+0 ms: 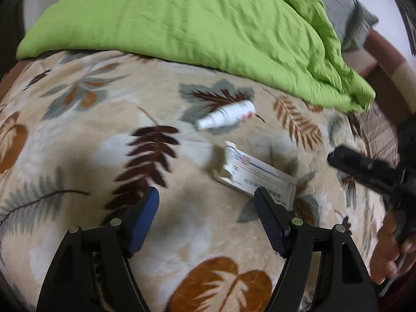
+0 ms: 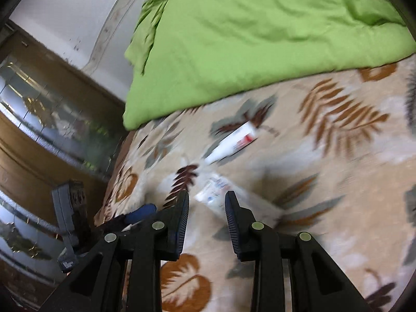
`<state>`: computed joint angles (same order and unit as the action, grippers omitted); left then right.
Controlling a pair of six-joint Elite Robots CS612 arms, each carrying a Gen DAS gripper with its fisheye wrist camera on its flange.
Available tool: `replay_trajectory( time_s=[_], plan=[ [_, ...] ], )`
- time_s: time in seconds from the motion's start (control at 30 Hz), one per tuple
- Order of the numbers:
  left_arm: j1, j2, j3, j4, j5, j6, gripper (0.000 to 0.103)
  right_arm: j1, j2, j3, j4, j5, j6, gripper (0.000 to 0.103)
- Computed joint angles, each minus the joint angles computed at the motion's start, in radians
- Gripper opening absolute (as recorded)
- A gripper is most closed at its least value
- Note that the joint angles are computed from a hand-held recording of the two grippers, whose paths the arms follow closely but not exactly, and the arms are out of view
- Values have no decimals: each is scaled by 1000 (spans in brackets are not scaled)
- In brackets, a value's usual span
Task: Collect trash
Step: 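Grasp the white medicine box with the right gripper while the left grasps the white spray bottle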
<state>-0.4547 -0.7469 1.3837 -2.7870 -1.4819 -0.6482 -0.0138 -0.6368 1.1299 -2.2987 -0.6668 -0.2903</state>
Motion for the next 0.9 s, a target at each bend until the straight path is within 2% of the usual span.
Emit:
replay_trajectory(
  time_s=[0.07,0.1,0.2,0.23,0.27,0.33,0.4,0.47,0.53,0.6,0.63,0.67,0.73,0.9],
  plan=[
    [4,12,-13,1,-51,-20,74,1,11,-20,12,-20,3,40],
    [5,15,-11,-11,-68,-52,74,3,25,-47,56,-32,-20,42],
    [7,9,8,-29,-54,-113,74,13,55,-87,105,-55,-80,47],
    [8,4,18,-34,-38,-124,74,14,59,-95,130,-58,-118,57],
    [9,-1,27,-35,-21,-131,74,26,64,-109,152,-96,-184,64],
    [16,-11,37,-24,17,-128,74,47,56,-92,119,-165,-298,68],
    [28,-13,32,-6,29,-130,74,63,52,-91,127,-211,-398,78],
    [40,-7,18,-6,6,-111,74,85,50,-90,125,-275,-495,79],
    [45,5,-16,17,14,-54,74,101,45,-76,94,-343,-561,79],
    [47,26,-64,37,17,24,74,123,43,-57,44,-459,-611,78],
    [48,32,-79,43,6,46,74,125,44,-46,21,-478,-610,66],
    [49,47,-110,59,-3,79,74,122,41,-34,-3,-487,-592,60],
    [48,69,-152,77,-13,133,74,109,37,-26,-3,-462,-545,59],
    [38,147,-277,128,24,248,74,45,-12,49,-9,-369,-370,58]
  ],
)
